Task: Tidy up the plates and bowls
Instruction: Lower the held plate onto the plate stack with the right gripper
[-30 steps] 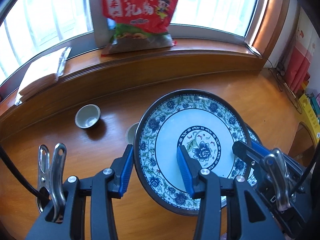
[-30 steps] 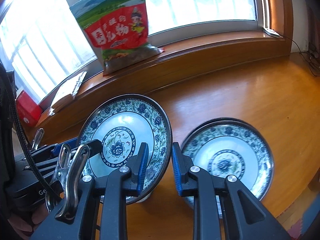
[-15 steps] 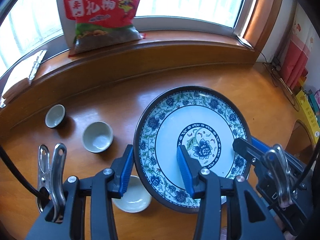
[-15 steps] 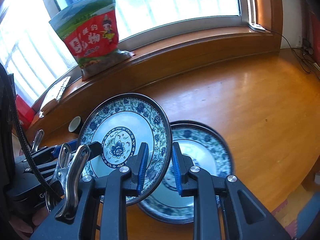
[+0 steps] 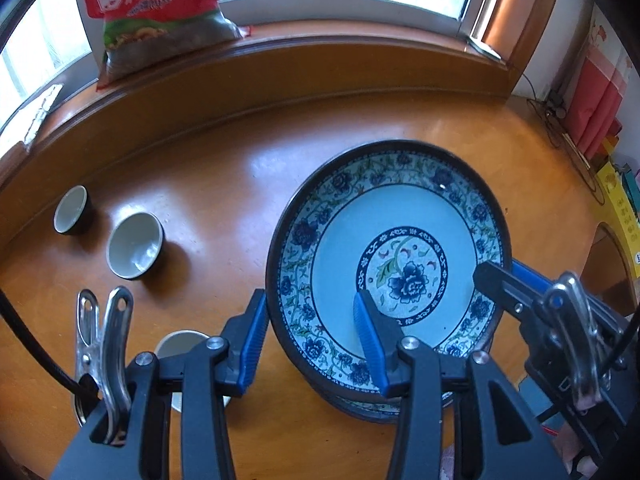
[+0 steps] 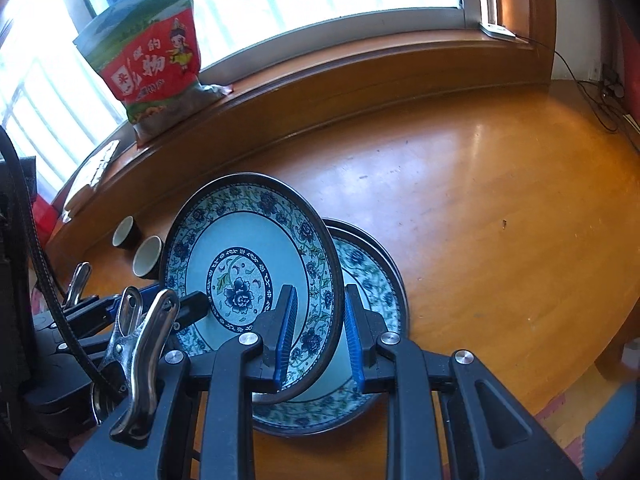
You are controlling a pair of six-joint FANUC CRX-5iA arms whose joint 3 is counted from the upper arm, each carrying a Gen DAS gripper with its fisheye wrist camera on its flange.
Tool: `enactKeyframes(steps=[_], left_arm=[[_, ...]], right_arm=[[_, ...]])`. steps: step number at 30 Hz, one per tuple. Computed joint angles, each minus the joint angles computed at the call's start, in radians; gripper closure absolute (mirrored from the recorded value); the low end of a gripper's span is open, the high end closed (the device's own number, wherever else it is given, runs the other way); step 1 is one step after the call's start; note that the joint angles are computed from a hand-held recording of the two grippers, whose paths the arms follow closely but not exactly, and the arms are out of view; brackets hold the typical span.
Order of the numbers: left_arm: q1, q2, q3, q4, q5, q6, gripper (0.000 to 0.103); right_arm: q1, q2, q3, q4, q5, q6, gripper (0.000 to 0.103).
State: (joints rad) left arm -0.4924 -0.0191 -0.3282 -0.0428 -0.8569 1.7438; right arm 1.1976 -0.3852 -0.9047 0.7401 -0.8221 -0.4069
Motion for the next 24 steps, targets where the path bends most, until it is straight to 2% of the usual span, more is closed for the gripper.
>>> enactKeyframes(steps=[12, 24], left_arm=[[-0.015, 0.074, 0.025, 0.003, -0.007, -0.009, 0.057], [-0.05, 0.104, 0.052, -0.052, -0.003, 0.011, 0.057]], right_arm=[[-0.039, 0.029, -0.006, -0.066, 0.048, 0.05, 0.078], [-0.042, 0.064, 0.013, -0.115, 0.035, 0.106, 0.077]])
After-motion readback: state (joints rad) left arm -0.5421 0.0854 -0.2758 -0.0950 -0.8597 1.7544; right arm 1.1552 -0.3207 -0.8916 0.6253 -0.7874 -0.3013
